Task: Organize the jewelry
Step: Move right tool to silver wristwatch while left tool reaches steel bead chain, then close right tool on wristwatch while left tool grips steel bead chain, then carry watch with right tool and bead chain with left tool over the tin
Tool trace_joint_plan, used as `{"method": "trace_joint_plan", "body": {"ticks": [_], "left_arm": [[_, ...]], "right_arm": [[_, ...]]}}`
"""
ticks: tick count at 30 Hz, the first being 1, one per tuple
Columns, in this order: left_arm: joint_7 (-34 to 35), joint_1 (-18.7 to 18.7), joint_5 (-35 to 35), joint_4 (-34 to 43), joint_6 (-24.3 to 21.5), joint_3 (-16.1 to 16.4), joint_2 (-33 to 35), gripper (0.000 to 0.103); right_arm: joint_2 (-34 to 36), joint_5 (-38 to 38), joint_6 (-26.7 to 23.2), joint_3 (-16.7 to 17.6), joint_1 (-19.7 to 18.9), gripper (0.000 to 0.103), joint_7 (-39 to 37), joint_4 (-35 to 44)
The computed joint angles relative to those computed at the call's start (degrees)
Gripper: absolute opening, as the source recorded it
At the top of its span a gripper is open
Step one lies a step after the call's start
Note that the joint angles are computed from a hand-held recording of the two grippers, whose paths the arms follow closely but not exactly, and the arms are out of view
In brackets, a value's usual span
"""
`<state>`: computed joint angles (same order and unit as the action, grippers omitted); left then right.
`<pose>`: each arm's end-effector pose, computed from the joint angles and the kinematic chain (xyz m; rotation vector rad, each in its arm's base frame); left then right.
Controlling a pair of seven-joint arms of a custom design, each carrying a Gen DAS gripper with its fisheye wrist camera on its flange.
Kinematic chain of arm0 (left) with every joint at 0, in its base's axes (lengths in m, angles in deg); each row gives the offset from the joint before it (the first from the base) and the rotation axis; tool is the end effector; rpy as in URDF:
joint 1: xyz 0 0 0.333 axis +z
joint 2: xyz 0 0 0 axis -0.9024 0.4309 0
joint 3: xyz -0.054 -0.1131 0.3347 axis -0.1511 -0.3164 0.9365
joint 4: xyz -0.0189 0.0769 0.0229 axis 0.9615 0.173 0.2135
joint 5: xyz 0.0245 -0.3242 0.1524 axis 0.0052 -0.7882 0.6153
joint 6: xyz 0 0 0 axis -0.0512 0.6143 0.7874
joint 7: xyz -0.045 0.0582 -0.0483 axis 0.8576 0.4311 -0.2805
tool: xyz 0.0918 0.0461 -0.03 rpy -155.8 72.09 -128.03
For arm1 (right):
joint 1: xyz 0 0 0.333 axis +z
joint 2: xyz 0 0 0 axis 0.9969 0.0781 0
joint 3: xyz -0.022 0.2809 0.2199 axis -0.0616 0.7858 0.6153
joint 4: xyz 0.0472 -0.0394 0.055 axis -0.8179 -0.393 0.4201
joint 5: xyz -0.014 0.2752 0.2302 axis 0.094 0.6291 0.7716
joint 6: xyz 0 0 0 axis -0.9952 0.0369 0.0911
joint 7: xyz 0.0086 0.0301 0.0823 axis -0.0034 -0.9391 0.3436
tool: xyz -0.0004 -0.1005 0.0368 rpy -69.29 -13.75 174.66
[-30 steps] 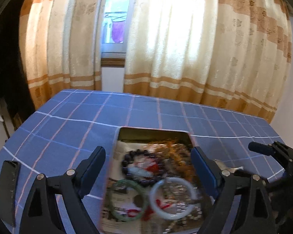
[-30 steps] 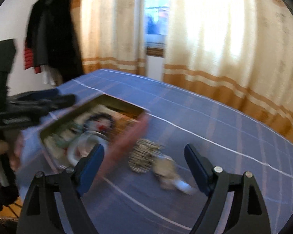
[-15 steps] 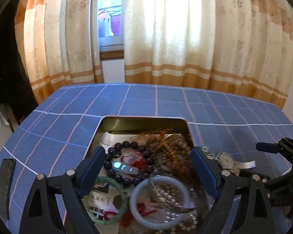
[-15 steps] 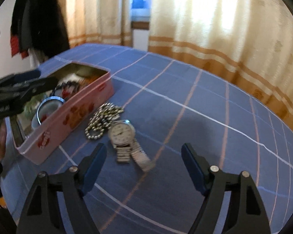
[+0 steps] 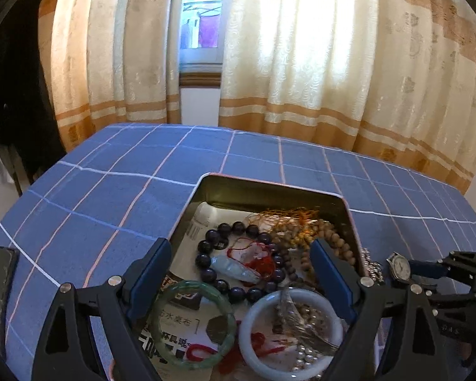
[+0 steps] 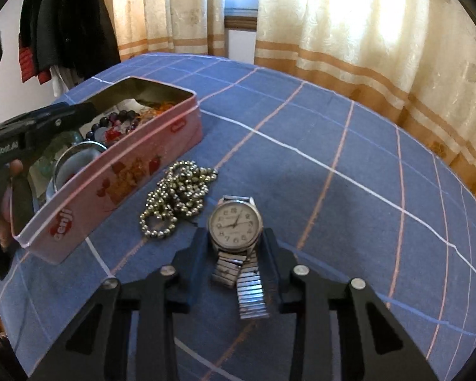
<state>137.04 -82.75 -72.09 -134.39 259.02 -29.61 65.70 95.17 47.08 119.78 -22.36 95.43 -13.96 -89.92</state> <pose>0.6982 -0.1641 0.2985 -1.6063 1.7656 -0.9846 0.6665 0.1868 0.2627 -2.0701 1.3742 -0.5614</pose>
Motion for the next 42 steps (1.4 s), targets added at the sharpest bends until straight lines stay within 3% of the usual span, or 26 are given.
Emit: {"method": "trace_joint_plan", "body": {"ticks": [6,9,11,15,16,18,20,23,24,28,30,32,35,40,41,42], "left_arm": [[6.1,-6.1,-1.9,-5.7,6.4,2.1,-3.8,0.089],[11.3,-10.2,-3.5,-5.6,5.6,2.9,-4.0,0.089],[12.5,-9.2,-2.3,-3.4,2.8,-0.2,-3.4,0.089],[11.9,-10.6,-1.7,2.8,-5.5,-0.7,-0.3,0.087],[10.9,-12.2,-2.0,4.2,-7.7,1.1,0.5,0.085],[9.5,-12.0,-0.9,8.2,-13.8,0.9,2.1,0.059],[8.9,-10.1,0.7,11.8,-19.4,-1.2,3.7,0.054],[6.5,-10.6,2.4,15.8,-24.9,-0.2,5.7,0.05],[5.0,-12.0,3.3,15.6,-24.6,1.5,5.8,0.05],[1.7,-12.1,5.8,15.9,-24.9,1.9,5.8,0.048],[-0.2,-11.8,6.7,14.9,-24.2,2.0,5.3,0.004],[-0.4,-9.4,7.7,13.5,-22.4,-0.8,4.5,0.004],[-3.8,-11.5,10.3,9.5,-16.3,2.5,3.1,0.004],[-5.5,-10.9,13.2,6.0,-9.9,2.1,1.6,0.004],[-5.7,-11.9,12.9,5.5,-9.0,3.3,1.5,0.004],[-5.6,-12.4,12.7,4.7,-7.6,3.7,1.2,0.004]], "right_arm": [[-1.8,3.9,4.4,-9.2,6.5,0.037,1.7,-3.9],[-3.0,4.2,7.3,-8.3,4.4,0.037,2.0,-6.7],[-3.6,3.9,8.6,-7.2,2.2,0.037,2.6,-8.1],[-4.4,3.7,11.9,-6.6,0.0,0.037,3.8,-10.9],[-4.6,3.1,12.5,-5.9,-0.9,0.037,4.2,-11.5],[-5.0,0.2,13.9,-2.5,-4.7,0.037,6.0,-12.6],[-4.9,-1.4,14.3,-1.7,-5.7,0.037,7.2,-12.6],[-4.9,-2.5,14.3,-2.2,-5.3,0.037,7.8,-12.6],[-4.9,-3.0,14.3,-2.1,-5.5,0.037,8.0,-12.8],[-5.0,-3.7,14.3,-2.6,-5.1,0.037,8.4,-13.0],[-5.0,-3.9,14.3,-2.6,-5.2,0.037,8.7,-13.1],[-5.0,-4.2,14.5,-2.5,-5.3,0.037,9.0,-13.2],[-4.9,-4.7,15.3,-2.3,-5.6,0.036,9.5,-13.5],[-5.0,-5.6,18.2,-2.1,-5.8,0.036,10.5,-14.6],[-5.0,-6.1,18.6,-1.9,-6.1,0.034,10.8,-14.7],[-5.1,-6.5,19.0,-1.7,-6.4,0.022,11.1,-14.8]]}}
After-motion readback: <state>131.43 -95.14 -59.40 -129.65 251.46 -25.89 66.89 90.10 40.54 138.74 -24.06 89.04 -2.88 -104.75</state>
